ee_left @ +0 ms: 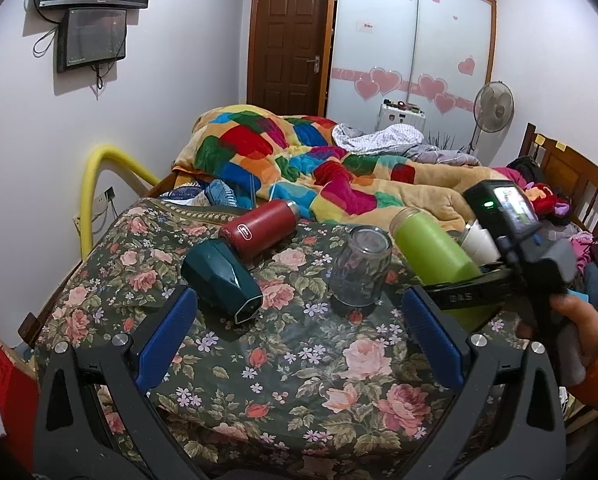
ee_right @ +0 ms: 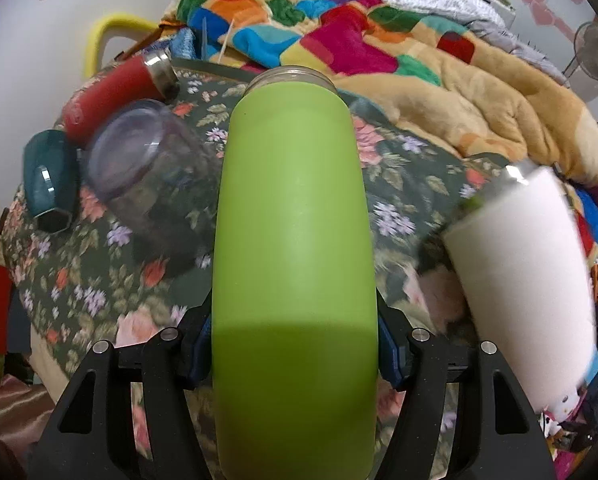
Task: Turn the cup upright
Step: 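Close the right gripper around the lime-green bottle's body and lift it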
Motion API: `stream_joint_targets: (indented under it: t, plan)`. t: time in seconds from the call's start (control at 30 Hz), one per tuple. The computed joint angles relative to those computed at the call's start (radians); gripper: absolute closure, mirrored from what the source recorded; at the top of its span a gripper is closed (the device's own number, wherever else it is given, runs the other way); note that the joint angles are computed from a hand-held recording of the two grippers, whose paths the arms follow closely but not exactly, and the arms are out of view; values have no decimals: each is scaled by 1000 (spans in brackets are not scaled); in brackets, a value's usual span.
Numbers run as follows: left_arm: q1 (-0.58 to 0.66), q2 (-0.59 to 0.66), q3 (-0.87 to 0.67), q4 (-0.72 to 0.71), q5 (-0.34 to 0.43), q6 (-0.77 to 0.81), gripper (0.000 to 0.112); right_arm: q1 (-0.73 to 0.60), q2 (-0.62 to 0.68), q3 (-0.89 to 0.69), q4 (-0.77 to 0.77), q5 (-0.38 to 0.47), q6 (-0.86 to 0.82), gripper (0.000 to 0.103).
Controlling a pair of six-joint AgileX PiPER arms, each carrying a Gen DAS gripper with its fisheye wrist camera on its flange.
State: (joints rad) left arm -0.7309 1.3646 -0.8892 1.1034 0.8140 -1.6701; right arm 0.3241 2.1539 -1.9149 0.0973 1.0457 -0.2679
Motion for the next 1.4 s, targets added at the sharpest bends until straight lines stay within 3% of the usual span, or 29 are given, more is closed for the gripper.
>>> stream_joint_targets:
  t: [0.37, 0.53, 0.8, 1.07, 1.4]
  plan:
    - [-133, -47, -20, 15, 143, -29, 9, 1, -340, 313, 79, -127, -127, 42]
    - [-168, -55, -23, 12, 178, -47, 9, 29, -420, 434, 124, -167, -192, 42]
    - [-165, -53, -6, -16, 161, -51, 9, 96, -358, 525, 137, -212, -217, 42]
    - [-96, -43, 21, -62, 79, -23, 9, 123, -165, 452, 27, -229, -148, 42]
    - [13, 10, 34, -123, -64, 12, 9, 137, -140, 448, -24, -251, -135, 42]
